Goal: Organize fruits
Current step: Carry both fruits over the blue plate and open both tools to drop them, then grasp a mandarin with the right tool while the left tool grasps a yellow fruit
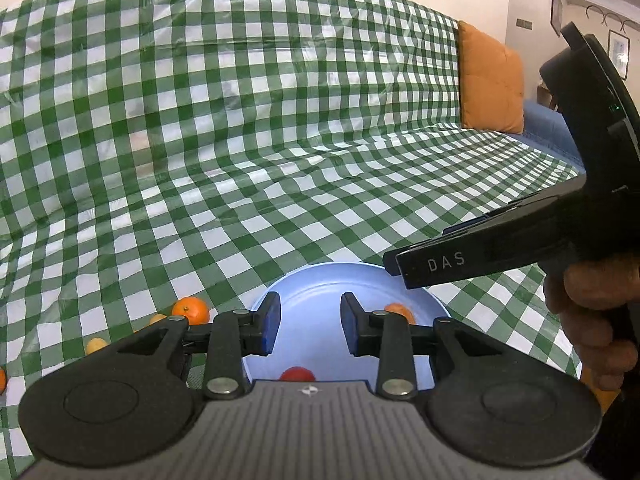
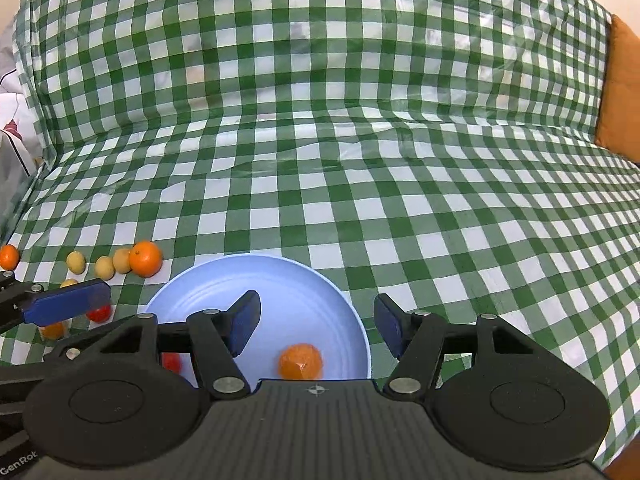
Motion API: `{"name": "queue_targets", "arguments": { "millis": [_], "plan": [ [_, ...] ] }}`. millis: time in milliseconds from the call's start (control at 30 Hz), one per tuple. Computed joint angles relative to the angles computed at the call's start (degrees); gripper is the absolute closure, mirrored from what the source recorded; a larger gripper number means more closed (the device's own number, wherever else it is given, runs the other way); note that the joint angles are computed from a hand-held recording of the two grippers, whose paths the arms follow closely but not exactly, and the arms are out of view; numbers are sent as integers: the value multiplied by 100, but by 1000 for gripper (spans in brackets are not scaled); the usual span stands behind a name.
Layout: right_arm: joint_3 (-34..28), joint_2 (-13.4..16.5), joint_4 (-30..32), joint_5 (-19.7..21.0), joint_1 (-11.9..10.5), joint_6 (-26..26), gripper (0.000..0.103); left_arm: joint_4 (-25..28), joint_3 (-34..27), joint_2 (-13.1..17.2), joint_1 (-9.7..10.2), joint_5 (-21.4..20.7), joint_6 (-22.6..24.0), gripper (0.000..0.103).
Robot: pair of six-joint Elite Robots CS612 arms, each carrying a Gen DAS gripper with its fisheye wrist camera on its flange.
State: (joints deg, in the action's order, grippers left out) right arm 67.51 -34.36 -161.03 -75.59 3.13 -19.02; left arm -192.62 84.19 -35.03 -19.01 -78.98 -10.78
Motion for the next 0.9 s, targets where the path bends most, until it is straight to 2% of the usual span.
{"name": "queue_targets", "arguments": {
  "millis": [200,567,900],
  "plan": [
    [41,-10,-193,-5,-6,58,41,122,26,-46,45,-112,-115,66],
    [92,-5,-362,238,7,197,69,254,100,-122,102,-274,-206,74],
    [62,27,-397,400,69,197,70,419,157,-192,156,-218,-416,76]
  ]
}}
